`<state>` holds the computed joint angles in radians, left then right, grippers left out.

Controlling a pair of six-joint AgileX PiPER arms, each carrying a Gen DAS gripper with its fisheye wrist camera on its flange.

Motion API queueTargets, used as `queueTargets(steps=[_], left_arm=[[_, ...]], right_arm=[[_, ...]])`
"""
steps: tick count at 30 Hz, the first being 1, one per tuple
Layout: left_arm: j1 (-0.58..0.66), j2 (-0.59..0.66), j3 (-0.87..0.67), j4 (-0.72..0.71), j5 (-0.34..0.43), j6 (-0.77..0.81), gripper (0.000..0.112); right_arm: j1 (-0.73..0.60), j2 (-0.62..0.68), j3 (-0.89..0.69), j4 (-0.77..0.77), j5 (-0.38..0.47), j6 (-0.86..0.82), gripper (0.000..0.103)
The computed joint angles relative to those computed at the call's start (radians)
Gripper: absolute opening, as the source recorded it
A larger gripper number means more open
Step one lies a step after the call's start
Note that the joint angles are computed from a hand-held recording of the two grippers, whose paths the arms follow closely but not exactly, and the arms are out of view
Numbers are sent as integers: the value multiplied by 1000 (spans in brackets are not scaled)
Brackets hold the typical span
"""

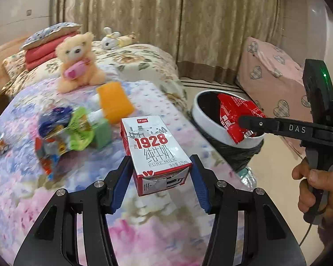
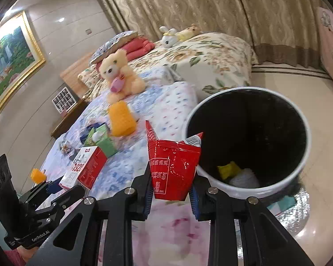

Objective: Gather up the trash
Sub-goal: 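Carry the red bag over the bin with the right tool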

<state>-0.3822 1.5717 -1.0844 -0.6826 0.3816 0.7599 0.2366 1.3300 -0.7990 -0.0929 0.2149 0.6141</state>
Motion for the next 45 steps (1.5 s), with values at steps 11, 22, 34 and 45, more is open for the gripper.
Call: queueTargets(steps=[11, 22, 34, 45], left_arm=[[-95, 81, -101, 61, 23, -73, 52], [-181, 181, -253, 108, 44, -129, 49], [-126, 203, -240, 51, 127, -26, 49], [-151, 254, -227, 274, 137, -177, 46]], right_arm=[[-151, -53, 44, 240, 31, -271, 28], [-270, -33, 21, 451, 92, -547, 28], [-322, -14, 32, 646, 94, -747, 28], [-293, -13, 40, 658, 82, -736, 28]])
